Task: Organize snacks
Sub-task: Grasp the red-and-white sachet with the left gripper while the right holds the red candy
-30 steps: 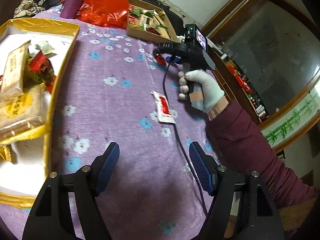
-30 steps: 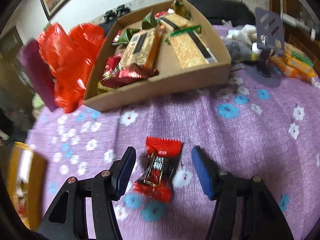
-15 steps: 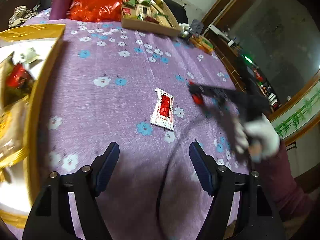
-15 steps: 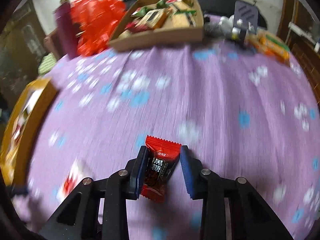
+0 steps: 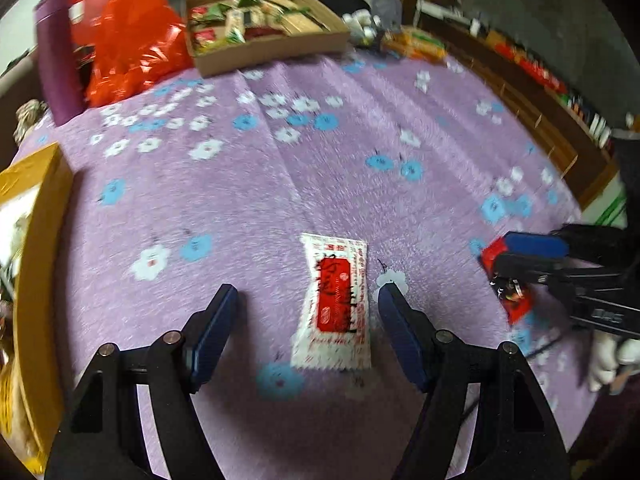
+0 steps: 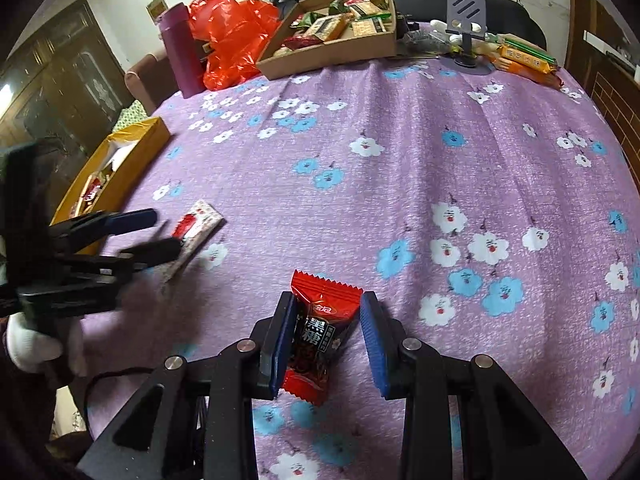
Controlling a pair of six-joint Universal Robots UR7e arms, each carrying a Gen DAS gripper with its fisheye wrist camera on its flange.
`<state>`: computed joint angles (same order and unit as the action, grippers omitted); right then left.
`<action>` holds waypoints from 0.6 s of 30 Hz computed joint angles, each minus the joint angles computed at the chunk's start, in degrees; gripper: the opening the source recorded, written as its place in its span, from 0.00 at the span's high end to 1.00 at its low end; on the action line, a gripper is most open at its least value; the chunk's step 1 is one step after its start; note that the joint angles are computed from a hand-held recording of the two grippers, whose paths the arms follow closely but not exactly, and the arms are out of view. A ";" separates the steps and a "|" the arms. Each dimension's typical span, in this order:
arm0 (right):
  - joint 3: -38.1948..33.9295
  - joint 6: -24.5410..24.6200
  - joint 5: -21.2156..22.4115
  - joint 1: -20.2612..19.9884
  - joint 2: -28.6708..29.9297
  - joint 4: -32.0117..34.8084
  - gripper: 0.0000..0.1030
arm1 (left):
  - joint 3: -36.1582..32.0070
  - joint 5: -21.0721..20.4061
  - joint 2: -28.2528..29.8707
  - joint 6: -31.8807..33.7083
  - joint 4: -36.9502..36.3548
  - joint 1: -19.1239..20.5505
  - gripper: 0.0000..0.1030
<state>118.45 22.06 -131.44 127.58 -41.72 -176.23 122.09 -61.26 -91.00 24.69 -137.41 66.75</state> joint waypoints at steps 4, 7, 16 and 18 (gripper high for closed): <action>-0.26 -0.96 0.48 0.85 0.54 -1.30 0.74 | 3.37 2.30 -0.21 6.25 -5.34 -2.11 0.55; -1.51 -1.78 -1.21 1.87 1.70 -0.02 0.78 | 4.88 3.35 -1.35 7.69 -5.77 -3.39 0.74; -3.36 0.57 -8.79 3.80 4.53 3.67 0.40 | 3.37 -0.90 -3.32 3.53 -2.98 -0.48 0.74; -3.39 1.71 -8.44 3.67 4.86 4.35 0.39 | 3.16 -1.99 -4.00 2.67 -2.66 0.18 0.74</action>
<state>115.05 23.77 -139.88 131.25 -36.86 -171.87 125.25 -63.26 -95.00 27.36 -140.07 66.93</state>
